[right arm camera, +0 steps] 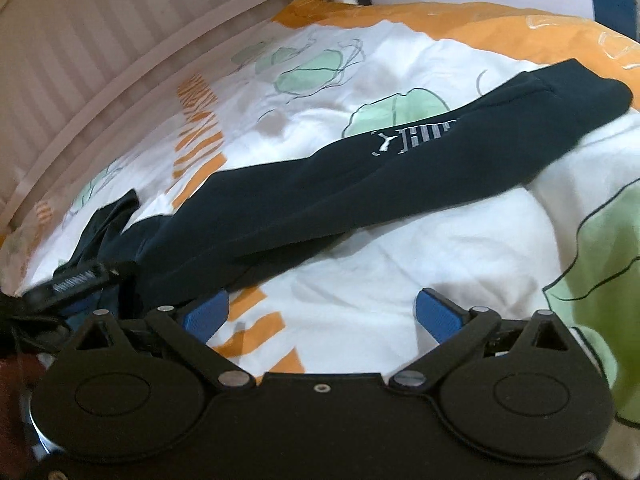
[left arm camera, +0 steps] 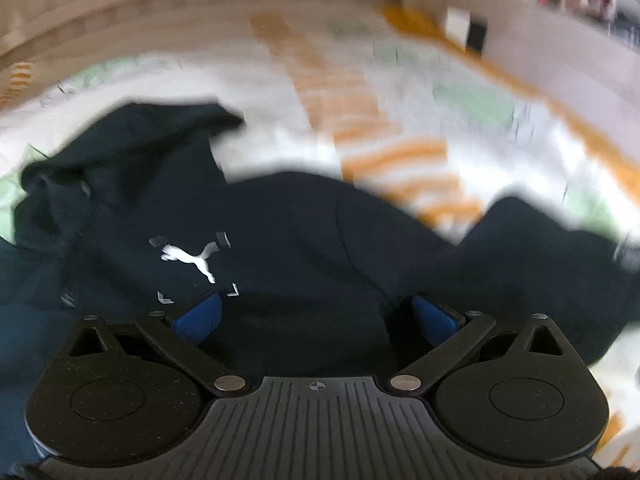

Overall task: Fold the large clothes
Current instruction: 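Move the right tool to the printed sleeve and grasp its cuff, then fold the printed sleeve across the chest and open the right tool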

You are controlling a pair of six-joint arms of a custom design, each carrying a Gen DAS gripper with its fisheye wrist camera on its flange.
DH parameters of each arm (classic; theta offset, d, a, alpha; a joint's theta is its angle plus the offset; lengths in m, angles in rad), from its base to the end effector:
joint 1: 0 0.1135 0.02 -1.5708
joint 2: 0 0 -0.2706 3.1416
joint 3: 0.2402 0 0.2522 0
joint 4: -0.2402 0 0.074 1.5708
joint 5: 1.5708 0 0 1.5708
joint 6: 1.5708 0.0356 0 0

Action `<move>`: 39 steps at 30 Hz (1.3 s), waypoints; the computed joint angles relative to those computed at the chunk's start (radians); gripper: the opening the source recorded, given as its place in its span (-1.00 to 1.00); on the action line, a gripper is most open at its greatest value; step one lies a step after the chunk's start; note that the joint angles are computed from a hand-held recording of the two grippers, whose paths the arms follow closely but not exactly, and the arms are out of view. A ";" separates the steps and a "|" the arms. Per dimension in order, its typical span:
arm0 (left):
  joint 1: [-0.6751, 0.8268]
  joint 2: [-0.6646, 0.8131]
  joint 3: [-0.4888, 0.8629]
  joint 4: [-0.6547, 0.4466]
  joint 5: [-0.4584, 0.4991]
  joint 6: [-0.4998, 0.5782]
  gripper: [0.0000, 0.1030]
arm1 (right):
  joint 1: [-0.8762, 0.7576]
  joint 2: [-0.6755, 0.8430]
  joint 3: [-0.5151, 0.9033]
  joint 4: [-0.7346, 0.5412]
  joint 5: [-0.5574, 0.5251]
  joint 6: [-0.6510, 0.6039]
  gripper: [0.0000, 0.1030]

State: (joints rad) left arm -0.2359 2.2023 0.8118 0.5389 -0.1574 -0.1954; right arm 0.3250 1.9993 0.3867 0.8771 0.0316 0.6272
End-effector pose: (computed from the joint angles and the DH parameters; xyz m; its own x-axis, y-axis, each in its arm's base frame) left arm 0.3461 -0.0775 0.0196 -0.7429 -0.0186 -0.6691 -0.0141 0.9998 -0.0122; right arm 0.2500 0.0830 0.0389 -0.6891 0.3868 -0.6128 0.1327 0.8987 0.4180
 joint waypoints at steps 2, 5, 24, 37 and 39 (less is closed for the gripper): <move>-0.019 0.045 -0.032 0.113 -0.042 0.027 1.00 | -0.001 -0.002 -0.002 0.005 0.013 0.004 0.95; -0.016 0.063 -0.071 0.202 -0.041 0.019 1.00 | -0.008 -0.011 -0.010 0.014 0.032 0.012 0.95; -0.012 0.066 -0.072 0.223 -0.026 0.017 1.00 | -0.278 0.061 0.178 -0.137 0.015 0.061 0.66; 0.138 -0.172 -0.216 0.195 0.204 -0.063 0.98 | -0.178 -0.251 0.163 -0.211 0.032 -0.143 -0.68; 0.194 -0.246 -0.268 0.195 0.246 -0.043 0.98 | -0.115 -0.313 0.182 -0.255 0.049 -0.167 -0.70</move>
State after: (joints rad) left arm -0.0421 1.9565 0.5438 0.7341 0.0887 -0.2382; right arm 0.2102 1.6867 0.5686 0.6221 0.0809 0.4602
